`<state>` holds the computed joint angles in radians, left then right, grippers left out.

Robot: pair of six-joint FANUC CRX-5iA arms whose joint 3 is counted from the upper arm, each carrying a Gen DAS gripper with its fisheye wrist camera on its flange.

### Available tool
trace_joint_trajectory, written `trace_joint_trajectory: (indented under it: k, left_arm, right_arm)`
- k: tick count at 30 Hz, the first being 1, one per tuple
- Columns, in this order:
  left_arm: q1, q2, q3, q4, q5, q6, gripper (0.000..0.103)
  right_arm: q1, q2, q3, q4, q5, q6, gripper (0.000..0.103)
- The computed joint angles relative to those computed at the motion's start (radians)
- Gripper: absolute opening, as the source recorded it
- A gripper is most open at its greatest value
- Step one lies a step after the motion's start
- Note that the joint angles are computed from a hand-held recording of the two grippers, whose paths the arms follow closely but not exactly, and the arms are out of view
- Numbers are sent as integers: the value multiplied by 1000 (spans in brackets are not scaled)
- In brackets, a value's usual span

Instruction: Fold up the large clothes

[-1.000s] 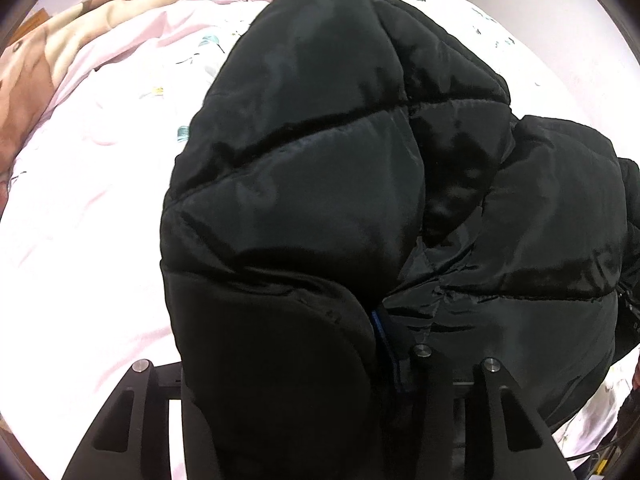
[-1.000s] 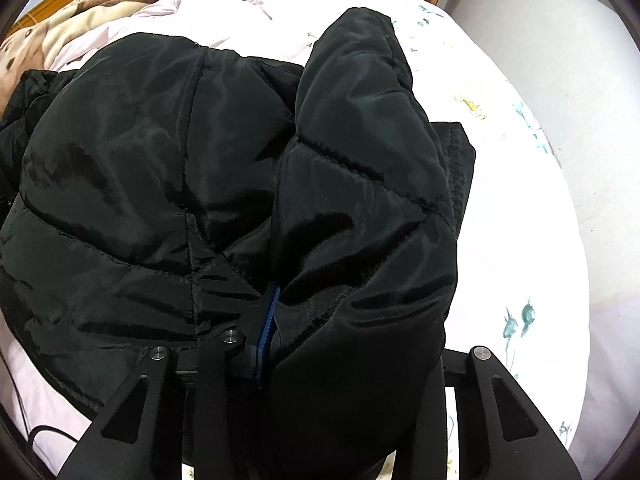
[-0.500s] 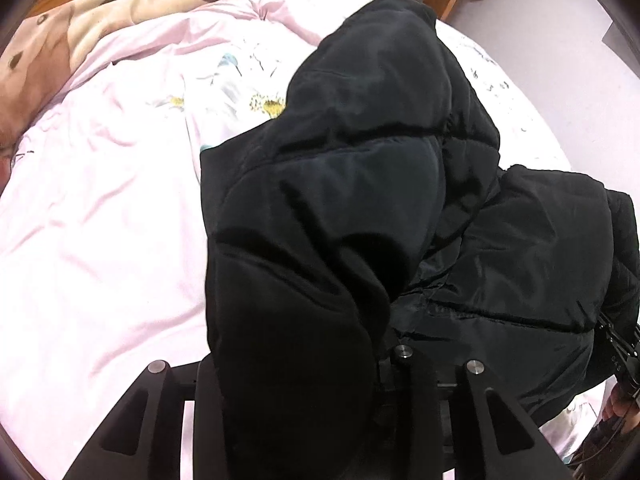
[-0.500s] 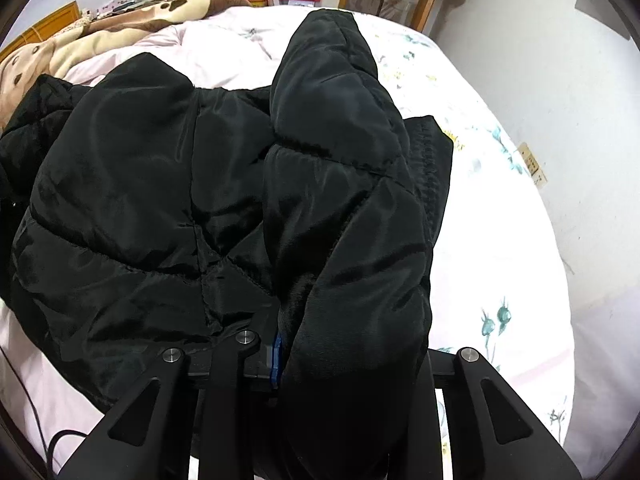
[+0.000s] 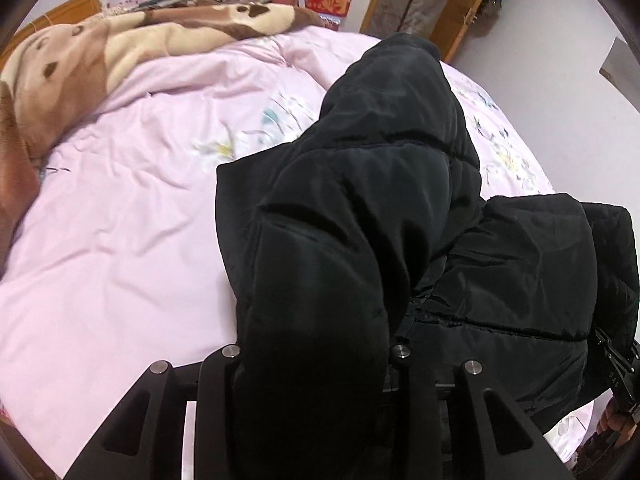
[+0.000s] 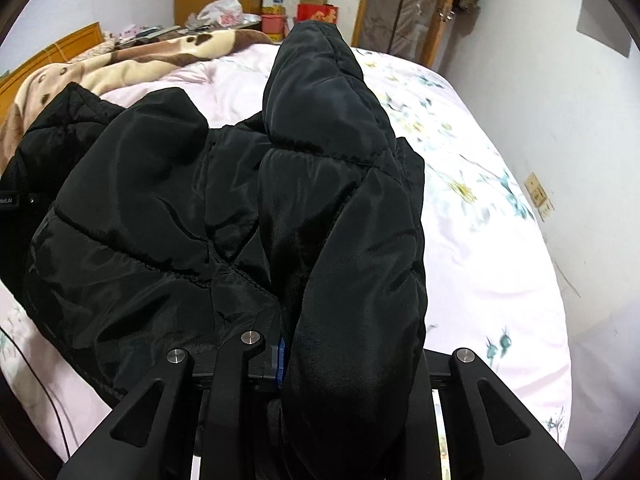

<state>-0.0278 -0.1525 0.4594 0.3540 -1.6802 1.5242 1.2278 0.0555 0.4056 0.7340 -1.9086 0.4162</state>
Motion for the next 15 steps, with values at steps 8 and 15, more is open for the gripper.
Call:
trace_joint_trajectory:
  k: [8, 15]
  left_arm:
    - [132, -88, -8, 26, -67, -34, 35]
    - [283, -67, -37, 49, -32, -120, 35]
  right_arm:
    - [-32, 72, 77, -2, 74, 60, 24]
    - [-67, 173, 170, -15, 154, 110, 22]
